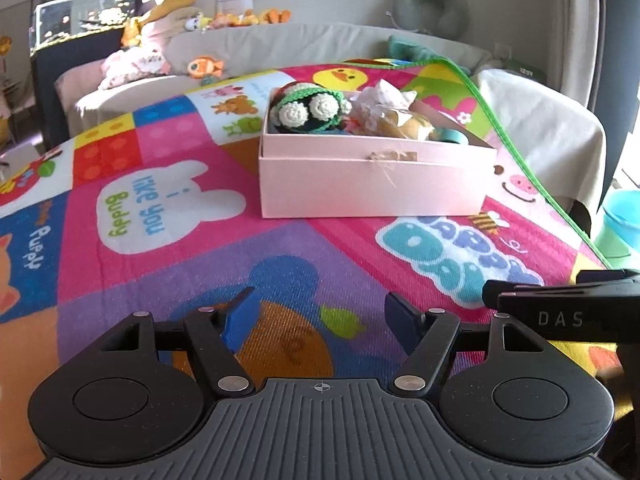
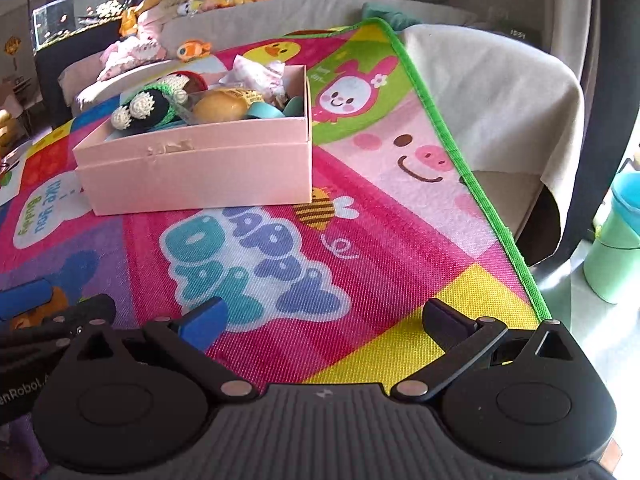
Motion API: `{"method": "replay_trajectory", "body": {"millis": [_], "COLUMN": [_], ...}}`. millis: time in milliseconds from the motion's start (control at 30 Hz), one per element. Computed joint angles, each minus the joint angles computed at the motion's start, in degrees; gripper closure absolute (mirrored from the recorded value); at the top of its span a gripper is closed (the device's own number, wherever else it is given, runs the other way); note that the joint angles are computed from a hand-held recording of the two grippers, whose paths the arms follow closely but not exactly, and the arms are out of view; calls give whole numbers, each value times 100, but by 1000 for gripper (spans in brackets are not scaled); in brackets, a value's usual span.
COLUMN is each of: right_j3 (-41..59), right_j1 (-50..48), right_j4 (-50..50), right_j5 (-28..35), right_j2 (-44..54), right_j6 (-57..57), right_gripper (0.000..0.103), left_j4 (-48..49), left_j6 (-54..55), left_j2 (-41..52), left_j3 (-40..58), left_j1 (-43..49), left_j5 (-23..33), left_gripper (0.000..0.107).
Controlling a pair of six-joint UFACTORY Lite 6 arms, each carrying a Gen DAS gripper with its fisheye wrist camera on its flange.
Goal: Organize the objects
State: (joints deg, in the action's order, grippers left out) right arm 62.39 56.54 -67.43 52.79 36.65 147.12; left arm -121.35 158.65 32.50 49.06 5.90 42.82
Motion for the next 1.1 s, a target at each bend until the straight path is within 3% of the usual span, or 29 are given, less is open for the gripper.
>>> {"method": "replay_trajectory", "body": {"millis": [167,300,433,1100], "right_j3": [35,48,-100,-303], "right_j1": [146,162,159,149], "right_j4": [-129,-115,-249,-456], "right_j5": [240,265,202,103], "right_j2": [176,182,94,-25], "right_j6": [297,284,388,422], "right_gripper": [0,0,0,0], "left_j4": [-564,-321,-868,-916], "left_j6": [613,310,664,668], "left_j2": [-117,-43,-127,-110], "left_j3": [-209,-98,-230,-200], "left_j1": [-210,-125,-270,-287], "left_j5": [-99,-69,-141,-166], "left_gripper": [30,30,30,29]}}
